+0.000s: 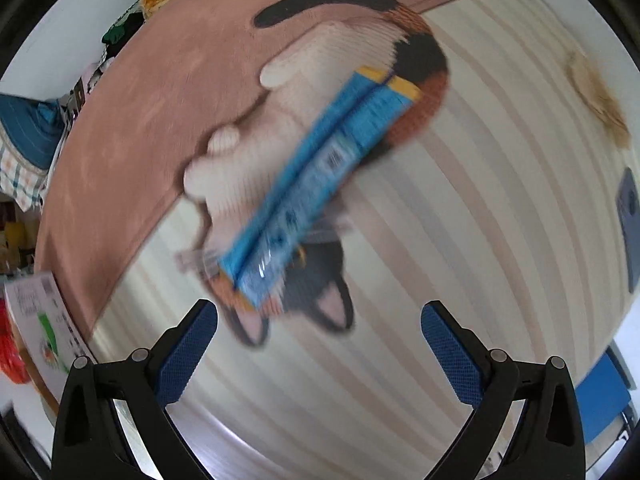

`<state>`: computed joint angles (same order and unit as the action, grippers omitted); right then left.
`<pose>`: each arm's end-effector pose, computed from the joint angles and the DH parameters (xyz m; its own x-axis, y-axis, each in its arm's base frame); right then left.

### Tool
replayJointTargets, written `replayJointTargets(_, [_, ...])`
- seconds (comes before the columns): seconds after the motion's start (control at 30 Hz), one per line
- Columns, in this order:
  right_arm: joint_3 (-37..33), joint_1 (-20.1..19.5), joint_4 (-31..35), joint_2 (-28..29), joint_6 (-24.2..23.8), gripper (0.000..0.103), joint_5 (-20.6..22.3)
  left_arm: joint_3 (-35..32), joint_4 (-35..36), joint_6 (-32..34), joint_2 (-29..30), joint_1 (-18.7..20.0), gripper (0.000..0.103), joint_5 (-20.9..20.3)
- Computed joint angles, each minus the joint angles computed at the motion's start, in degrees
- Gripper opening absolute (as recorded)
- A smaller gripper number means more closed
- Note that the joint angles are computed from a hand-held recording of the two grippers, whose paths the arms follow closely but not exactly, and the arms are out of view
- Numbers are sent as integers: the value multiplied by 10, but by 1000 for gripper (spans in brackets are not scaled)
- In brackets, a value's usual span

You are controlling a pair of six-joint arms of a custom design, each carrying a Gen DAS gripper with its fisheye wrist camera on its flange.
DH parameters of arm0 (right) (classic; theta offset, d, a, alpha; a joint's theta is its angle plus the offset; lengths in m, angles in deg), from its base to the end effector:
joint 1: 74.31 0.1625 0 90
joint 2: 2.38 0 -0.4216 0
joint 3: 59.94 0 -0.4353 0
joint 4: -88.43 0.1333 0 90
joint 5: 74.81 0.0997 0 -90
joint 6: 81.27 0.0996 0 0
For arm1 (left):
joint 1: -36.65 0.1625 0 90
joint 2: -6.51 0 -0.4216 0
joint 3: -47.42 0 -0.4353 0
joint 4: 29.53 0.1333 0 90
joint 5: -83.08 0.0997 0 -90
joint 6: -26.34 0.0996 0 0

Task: Organize soft objects
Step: 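Grasp the yellow-rimmed sponge with the left gripper while the right gripper grasps the blue tube packet, then carry the sponge and tube packet into the box and open both grippers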

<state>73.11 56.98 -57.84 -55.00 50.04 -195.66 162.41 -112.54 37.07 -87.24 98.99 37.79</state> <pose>0.3154 -0.2345 -0.0506 -0.1178 0.9930 -0.0014 0.7780 0.0914 -0.6216 -0.0207 -0.4775 0.3160 -0.3905 0.7590 -0.5209 0.4903 0.6504 0.5801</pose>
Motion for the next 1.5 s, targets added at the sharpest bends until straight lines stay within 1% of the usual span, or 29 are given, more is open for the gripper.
replayJointTargets(0.07, [16, -28, -15, -5, -16, 103, 0, -21, 26, -36, -8, 2, 97, -19])
replayJointTargets(0.13, [34, -58, -57, -3, -40, 99, -5, -35, 60, -75, -13, 9, 97, -47])
replayJointTargets(0.17, [38, -72, -67, -2, -52, 89, -2, -35, 64, -85, -14, 11, 97, -48])
replayJointTargets(0.23, [25, -90, -26, -7, -69, 84, 2, -30, 66, -100, -17, 24, 97, -46])
replayJointTargets(0.27, [6, -96, 24, -8, -85, 70, 1, -28, 69, -107, -14, 30, 97, -45])
replayJointTargets(0.3, [-7, -96, 50, -7, -96, 55, -5, -29, 71, -110, -9, 41, 97, -48])
replayJointTargets(0.33, [-17, -95, 59, -2, -112, 46, -7, -28, 69, -120, -2, 49, 97, -51])
replayJointTargets(0.37, [-27, -95, 59, 5, -136, 34, -5, -24, 63, -123, 1, 54, 97, -48])
replayJointTargets(0.4, [-44, -94, 67, 18, -167, 29, 6, -22, 56, -125, 5, 60, 97, -51])
replayJointTargets(0.43, [-56, -91, 73, 30, -186, 26, 11, -21, 45, -126, 10, 67, 97, -56])
replayJointTargets(0.47, [-65, -88, 75, 38, -199, 24, 17, -15, 31, -127, 13, 70, 97, -52])
replayJointTargets(0.53, [-85, -78, 67, 64, -234, 23, 35, -12, 11, -131, 24, 78, 97, -52])
replayJointTargets(0.63, [-115, -59, 47, 105, -274, 22, 67, -7, -20, -133, 36, 85, 97, -45])
replayJointTargets(0.67, [-129, -53, 46, 120, -285, 22, 77, -3, -35, -131, 40, 87, 93, -37])
replayJointTargets(0.7, [-137, -49, 46, 128, -291, 22, 83, -2, -45, -128, 43, 90, 72, -37])
replayJointTargets(0.77, [-150, -41, 37, 144, -302, 22, 95, 2, -52, -130, 48, 95, 45, -28])
replayJointTargets(0.8, [-156, -38, 30, 153, -307, 22, 102, 2, -52, -130, 50, 96, 44, -27])
replayJointTargets(0.87, [-168, -31, 27, 166, -314, 22, 110, 12, -70, -109, 35, 93, 44, -23])
replayJointTargets(0.9, [-172, -28, 22, 172, -317, 22, 114, 16, -67, -97, 24, 92, 44, -25])
replayJointTargets(1.03, [-202, -11, 14, 204, -322, 22, 137, 19, -8, -85, -10, 101, 44, -27])
replayJointTargets(1.1, [-214, -7, 9, 216, -325, 22, 146, 22, 30, -75, -27, 110, 44, -19])
replayJointTargets(1.2, [-236, 3, 25, 232, -316, 22, 152, 30, 41, -45, -39, 121, 46, -9])
replayJointTargets(1.23, [-241, -1, 33, 231, -317, 22, 145, 29, 40, -36, -38, 126, 46, -10])
replayJointTargets(1.27, [-249, 1, 39, 235, -313, 23, 143, 25, 41, -34, -33, 130, 46, -14])
replayJointTargets(1.33, [-248, 1, 35, 234, -304, 31, 141, 15, 38, -29, -26, 140, 51, -27])
replayJointTargets(1.37, [-252, 8, 45, 236, -289, 42, 139, 9, 38, -30, -20, 142, 54, -39])
replayJointTargets(1.4, [-258, 23, 59, 243, -266, 46, 143, 4, 42, -35, -13, 141, 58, -46])
replayJointTargets(1.43, [-257, 25, 64, 241, -252, 48, 138, -2, 43, -34, -8, 142, 59, -49])
replayJointTargets(1.5, [-250, 25, 45, 242, -241, 48, 138, -11, 47, -41, 7, 137, 60, -45])
